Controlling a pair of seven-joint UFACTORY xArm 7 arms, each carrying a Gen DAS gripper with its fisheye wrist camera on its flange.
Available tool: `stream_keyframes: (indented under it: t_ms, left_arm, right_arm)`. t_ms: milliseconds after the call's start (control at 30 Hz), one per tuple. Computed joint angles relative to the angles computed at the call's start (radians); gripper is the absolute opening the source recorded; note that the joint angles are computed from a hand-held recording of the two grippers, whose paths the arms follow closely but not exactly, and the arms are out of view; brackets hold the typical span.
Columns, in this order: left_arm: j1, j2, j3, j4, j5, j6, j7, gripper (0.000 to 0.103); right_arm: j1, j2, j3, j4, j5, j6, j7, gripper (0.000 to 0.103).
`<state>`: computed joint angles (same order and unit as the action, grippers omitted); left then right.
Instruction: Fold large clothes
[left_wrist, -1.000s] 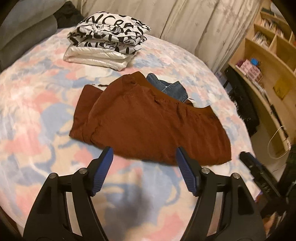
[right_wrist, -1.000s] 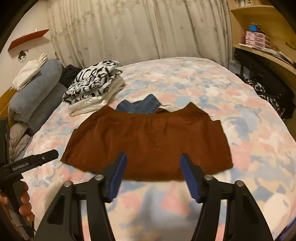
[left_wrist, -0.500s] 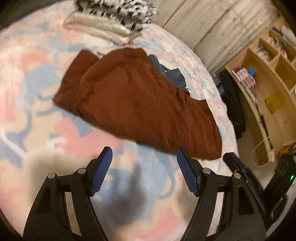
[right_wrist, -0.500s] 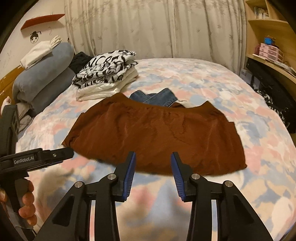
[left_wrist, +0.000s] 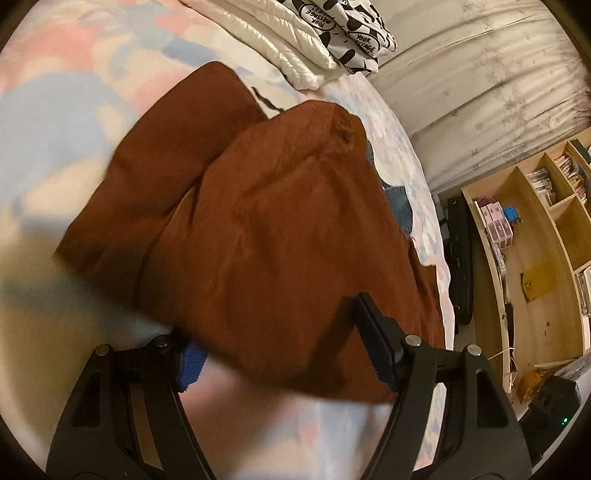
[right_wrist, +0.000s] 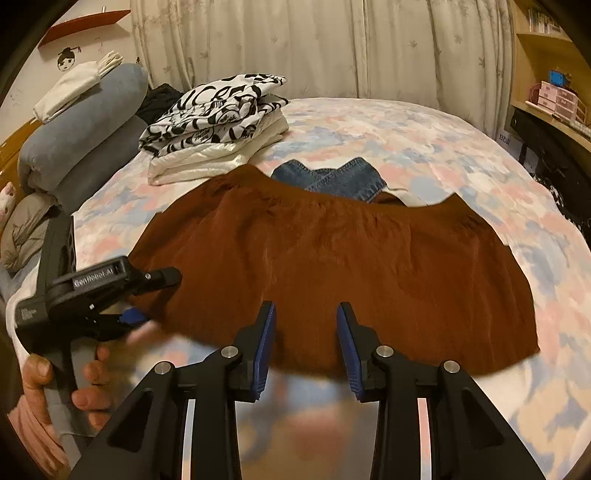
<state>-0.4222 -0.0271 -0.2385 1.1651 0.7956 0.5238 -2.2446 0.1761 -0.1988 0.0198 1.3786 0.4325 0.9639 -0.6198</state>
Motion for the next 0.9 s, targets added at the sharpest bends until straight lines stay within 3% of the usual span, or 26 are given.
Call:
stream_keyframes:
  t_ms: [167, 267, 333, 400, 533, 667, 900]
  left_arm:
    - [0.015, 0.043, 0.028, 0.043, 0.093, 0.012, -0.074, 0.068]
    - [0.001, 0.065, 0.036, 0.096, 0.121, 0.117, -0.047, 0.049]
    - [-0.007, 0.066, 0.046, 0.116, 0.143, 0.162, -0.029, 0.03]
    - [-0.018, 0.078, 0.046, 0.155, 0.17, 0.223, 0.018, 0.02]
    - [-0.099, 0.152, 0.028, 0.332, 0.209, 0.48, 0.228, 0.013]
    - [-0.216, 0.23, 0.032, 0.508, 0.283, 0.673, 0.394, 0.012]
    - [-0.37, 0.402, 0.081, 0.855, 0.285, 0.862, 0.67, 0.011]
  right_arm:
    - [0.013, 0.158, 0.05, 0.126, -0.066, -0.06, 0.076, 0.032]
    - [0.024, 0.257, 0.076, 0.205, -0.119, -0.084, 0.13, 0.027]
    - [0.037, 0.326, 0.088, 0.255, -0.173, -0.094, 0.181, 0.027]
    - [0.047, 0.423, 0.1, 0.344, -0.224, -0.014, 0.216, 0.027]
    - [0.068, 0.448, 0.109, 0.303, -0.264, -0.117, 0.235, 0.028]
    - [0.094, 0.476, 0.114, 0.308, -0.335, -0.164, 0.246, 0.03]
    - [0.023, 0.572, 0.152, 0.431, -0.15, -0.073, 0.175, 0.03]
